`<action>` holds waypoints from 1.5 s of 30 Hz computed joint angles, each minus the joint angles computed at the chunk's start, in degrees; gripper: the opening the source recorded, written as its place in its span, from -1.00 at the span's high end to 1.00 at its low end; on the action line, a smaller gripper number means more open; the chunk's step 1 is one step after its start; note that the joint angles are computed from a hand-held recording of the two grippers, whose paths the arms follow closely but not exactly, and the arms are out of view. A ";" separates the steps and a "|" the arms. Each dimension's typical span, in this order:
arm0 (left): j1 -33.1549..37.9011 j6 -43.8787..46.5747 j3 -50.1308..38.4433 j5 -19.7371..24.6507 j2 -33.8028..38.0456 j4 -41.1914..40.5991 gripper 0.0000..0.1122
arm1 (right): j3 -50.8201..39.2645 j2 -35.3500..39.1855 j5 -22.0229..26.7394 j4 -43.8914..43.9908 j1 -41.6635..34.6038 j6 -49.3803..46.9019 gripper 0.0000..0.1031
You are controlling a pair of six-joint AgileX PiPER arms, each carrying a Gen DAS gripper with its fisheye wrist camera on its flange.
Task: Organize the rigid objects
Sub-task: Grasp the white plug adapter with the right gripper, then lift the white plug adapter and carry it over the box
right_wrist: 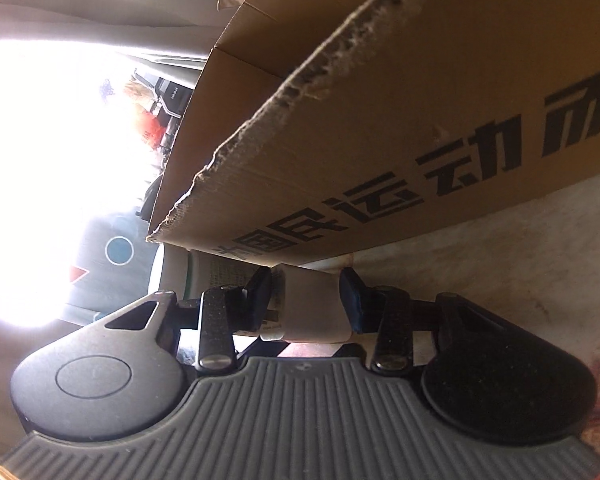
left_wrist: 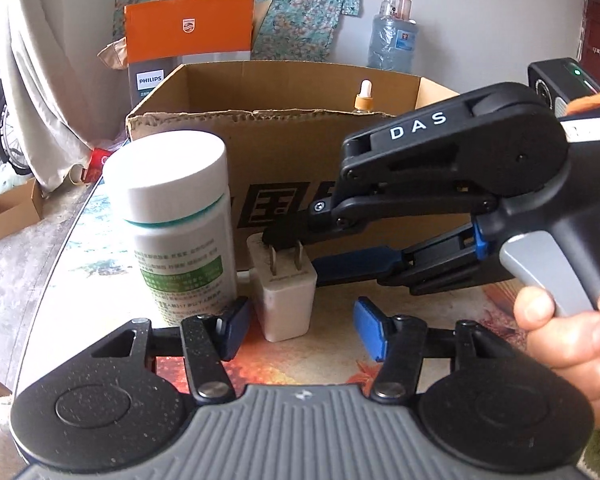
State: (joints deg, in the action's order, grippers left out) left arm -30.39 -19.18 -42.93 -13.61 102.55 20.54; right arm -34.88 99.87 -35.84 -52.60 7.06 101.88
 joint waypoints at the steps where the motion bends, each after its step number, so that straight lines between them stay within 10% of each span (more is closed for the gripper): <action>1: -0.12 -0.68 -0.12 -0.03 0.09 0.56 0.03 | 0.67 0.07 -1.26 0.88 -0.59 -1.38 0.33; 8: -0.98 0.26 -0.14 0.91 -0.24 -0.86 0.14 | 3.35 -0.95 -3.60 1.35 -1.46 -1.66 0.36; 25: -5.28 -34.50 -2.93 -3.08 1.55 37.07 0.29 | 20.31 -18.55 -1.31 -2.46 -12.02 2.54 0.32; 45: -9.48 -46.02 -10.75 6.24 5.81 48.17 0.46 | 20.78 -17.52 -0.28 2.86 -10.16 -1.75 0.16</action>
State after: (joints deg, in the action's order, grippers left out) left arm -39.87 -65.20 -53.68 -7.36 108.36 68.70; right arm -14.10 82.35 -36.12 -49.74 -3.10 100.13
